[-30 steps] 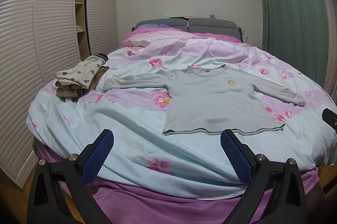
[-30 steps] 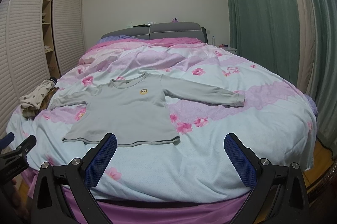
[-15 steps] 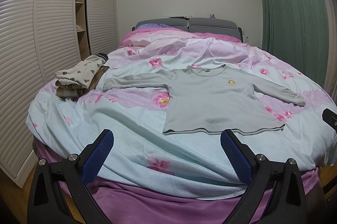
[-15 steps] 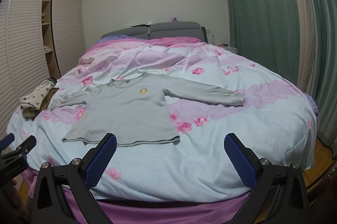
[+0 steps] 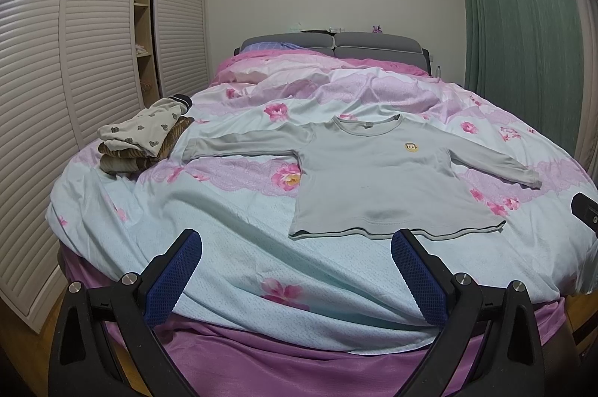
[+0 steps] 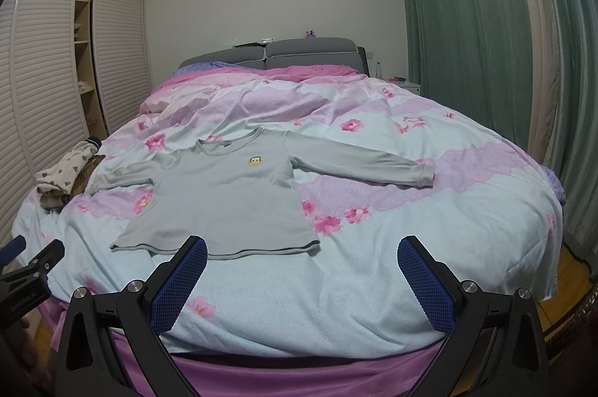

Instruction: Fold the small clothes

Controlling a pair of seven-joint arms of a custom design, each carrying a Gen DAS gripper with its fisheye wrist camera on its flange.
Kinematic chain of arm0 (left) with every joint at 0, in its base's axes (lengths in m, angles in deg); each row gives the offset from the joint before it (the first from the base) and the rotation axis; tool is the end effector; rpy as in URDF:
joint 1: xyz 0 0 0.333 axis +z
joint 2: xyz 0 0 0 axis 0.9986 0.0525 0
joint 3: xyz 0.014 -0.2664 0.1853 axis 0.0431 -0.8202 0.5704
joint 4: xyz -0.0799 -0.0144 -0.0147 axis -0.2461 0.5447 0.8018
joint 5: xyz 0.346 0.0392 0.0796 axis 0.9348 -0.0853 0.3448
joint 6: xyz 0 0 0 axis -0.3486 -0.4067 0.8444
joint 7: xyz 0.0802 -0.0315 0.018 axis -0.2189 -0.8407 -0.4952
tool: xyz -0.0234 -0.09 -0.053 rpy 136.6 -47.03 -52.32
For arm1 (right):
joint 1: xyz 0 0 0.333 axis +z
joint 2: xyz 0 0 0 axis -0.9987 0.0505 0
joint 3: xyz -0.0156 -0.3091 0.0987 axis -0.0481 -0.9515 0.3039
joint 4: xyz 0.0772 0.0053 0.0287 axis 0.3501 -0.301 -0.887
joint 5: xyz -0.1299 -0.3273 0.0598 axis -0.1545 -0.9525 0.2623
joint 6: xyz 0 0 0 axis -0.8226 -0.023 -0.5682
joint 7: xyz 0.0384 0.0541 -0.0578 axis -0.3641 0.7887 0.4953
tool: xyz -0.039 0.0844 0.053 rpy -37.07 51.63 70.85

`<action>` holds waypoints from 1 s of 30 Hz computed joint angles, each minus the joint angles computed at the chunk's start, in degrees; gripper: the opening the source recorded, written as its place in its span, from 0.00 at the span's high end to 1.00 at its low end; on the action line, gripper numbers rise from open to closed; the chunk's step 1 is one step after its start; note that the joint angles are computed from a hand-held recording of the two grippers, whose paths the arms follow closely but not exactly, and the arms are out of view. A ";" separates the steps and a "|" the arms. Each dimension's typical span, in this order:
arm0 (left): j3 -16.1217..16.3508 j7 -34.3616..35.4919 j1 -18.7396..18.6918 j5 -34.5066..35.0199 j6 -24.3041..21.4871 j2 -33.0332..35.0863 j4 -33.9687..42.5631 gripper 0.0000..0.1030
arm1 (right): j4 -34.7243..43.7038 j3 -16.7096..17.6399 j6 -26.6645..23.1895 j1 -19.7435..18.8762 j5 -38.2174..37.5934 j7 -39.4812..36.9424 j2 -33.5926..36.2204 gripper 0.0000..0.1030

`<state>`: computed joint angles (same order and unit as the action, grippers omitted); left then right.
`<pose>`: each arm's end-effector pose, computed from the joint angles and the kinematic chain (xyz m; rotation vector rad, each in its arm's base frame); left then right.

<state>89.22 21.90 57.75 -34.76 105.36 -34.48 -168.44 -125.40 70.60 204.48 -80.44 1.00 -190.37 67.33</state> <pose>0.6228 -0.2549 0.5433 -1.3223 1.8299 -1.0380 0.5235 0.1000 0.5473 -1.1524 1.9658 -1.1536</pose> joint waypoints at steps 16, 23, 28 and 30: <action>-0.15 0.17 0.19 -0.11 0.14 -0.01 -0.09 0.00 | 0.05 0.00 -0.01 0.04 0.14 -0.04 -0.01 0.00; -0.48 0.51 0.43 -0.42 0.03 -0.12 -0.07 0.00 | -0.03 -0.01 0.06 0.01 -0.09 0.25 -0.01 0.00; -0.37 0.45 0.35 -0.39 0.08 -0.11 -0.09 0.00 | 0.24 0.07 -0.18 0.13 0.41 -0.23 -0.07 0.00; -0.27 0.42 0.27 -0.35 0.02 -0.10 -0.04 0.00 | 0.22 0.05 -0.14 0.11 0.44 -0.26 -0.09 0.00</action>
<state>88.95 22.32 58.02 -35.11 105.38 -34.57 -168.48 -125.18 70.66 204.34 -80.32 1.43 -190.62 67.24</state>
